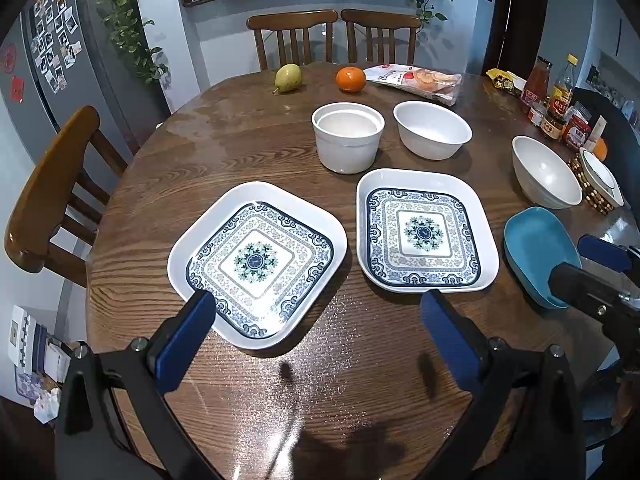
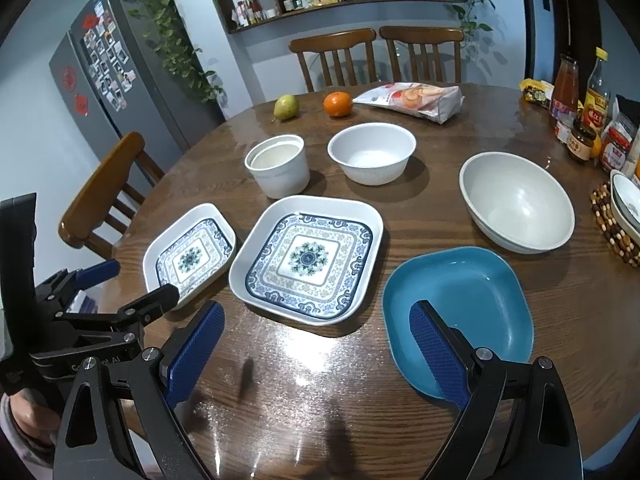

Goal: Organize plates and bowls

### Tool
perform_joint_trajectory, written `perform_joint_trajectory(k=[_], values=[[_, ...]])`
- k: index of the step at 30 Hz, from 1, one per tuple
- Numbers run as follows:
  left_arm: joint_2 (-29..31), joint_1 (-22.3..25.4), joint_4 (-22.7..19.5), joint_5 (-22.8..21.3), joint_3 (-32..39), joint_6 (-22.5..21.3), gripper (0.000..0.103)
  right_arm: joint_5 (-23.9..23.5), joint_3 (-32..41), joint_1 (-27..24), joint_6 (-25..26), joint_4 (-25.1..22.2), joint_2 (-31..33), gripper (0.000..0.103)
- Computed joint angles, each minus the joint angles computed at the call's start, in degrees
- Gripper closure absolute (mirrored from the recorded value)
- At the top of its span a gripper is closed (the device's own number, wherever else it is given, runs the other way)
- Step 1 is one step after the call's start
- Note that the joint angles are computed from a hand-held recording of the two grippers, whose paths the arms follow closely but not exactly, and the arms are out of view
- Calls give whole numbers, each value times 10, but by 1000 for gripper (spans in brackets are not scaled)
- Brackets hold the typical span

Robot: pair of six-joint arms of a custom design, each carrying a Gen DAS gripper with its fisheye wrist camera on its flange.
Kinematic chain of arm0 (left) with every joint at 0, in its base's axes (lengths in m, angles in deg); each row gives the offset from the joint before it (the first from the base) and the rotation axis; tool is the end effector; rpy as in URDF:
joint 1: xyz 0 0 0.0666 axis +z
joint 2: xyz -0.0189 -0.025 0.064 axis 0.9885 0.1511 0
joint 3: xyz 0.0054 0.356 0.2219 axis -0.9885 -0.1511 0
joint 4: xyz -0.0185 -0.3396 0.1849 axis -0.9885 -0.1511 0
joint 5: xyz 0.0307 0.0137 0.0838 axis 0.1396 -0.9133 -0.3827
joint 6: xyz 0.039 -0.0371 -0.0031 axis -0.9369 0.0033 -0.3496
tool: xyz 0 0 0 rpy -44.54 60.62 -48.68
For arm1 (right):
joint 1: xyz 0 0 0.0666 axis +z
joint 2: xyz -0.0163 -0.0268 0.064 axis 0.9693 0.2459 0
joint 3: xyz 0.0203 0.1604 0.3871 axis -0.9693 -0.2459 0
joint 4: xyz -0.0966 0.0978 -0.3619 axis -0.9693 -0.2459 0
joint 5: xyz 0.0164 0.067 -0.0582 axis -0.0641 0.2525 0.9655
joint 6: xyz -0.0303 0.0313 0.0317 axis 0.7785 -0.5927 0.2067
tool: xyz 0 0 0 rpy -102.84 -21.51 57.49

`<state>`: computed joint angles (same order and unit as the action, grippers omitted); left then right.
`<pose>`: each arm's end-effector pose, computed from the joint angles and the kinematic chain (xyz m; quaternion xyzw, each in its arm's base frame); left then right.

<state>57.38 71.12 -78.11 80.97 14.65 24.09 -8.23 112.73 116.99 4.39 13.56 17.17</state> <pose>0.4455 -0.0888 0.3686 0.2825 0.9004 -0.0814 0.3208 0.3300 0.2654 0.3750 0.1789 0.9103 0.0484 0.3702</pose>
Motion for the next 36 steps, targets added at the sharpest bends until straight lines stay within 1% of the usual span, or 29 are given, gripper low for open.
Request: perform_joint_trajectory(k=[6, 9, 12, 17, 20, 23, 28, 33, 36], values=[[1, 7, -1, 2, 1, 5, 1, -12, 7, -3, 18, 10, 8, 9], [3, 13, 2, -3, 2, 11, 1, -30, 15, -9, 35, 23, 19, 9], [7, 24, 4, -8, 4, 23, 1, -56, 29, -17, 60, 34, 36, 9], [17, 43, 4, -20, 11, 49, 1, -78, 64, -23, 118, 47, 69, 9], [24, 57, 3, -28, 15, 63, 1, -97, 83, -29, 143, 56, 87, 9], [29, 65, 2, -36, 19, 72, 1, -106, 102, -32, 166, 55, 105, 9], [33, 76, 1, -40, 24, 82, 1, -123, 125, -37, 190, 54, 123, 9], [36, 78, 1, -38, 26, 81, 1, -130, 138, -37, 202, 54, 133, 9], [45, 81, -6, -38, 32, 85, 1, -141, 152, -41, 212, 49, 145, 9]])
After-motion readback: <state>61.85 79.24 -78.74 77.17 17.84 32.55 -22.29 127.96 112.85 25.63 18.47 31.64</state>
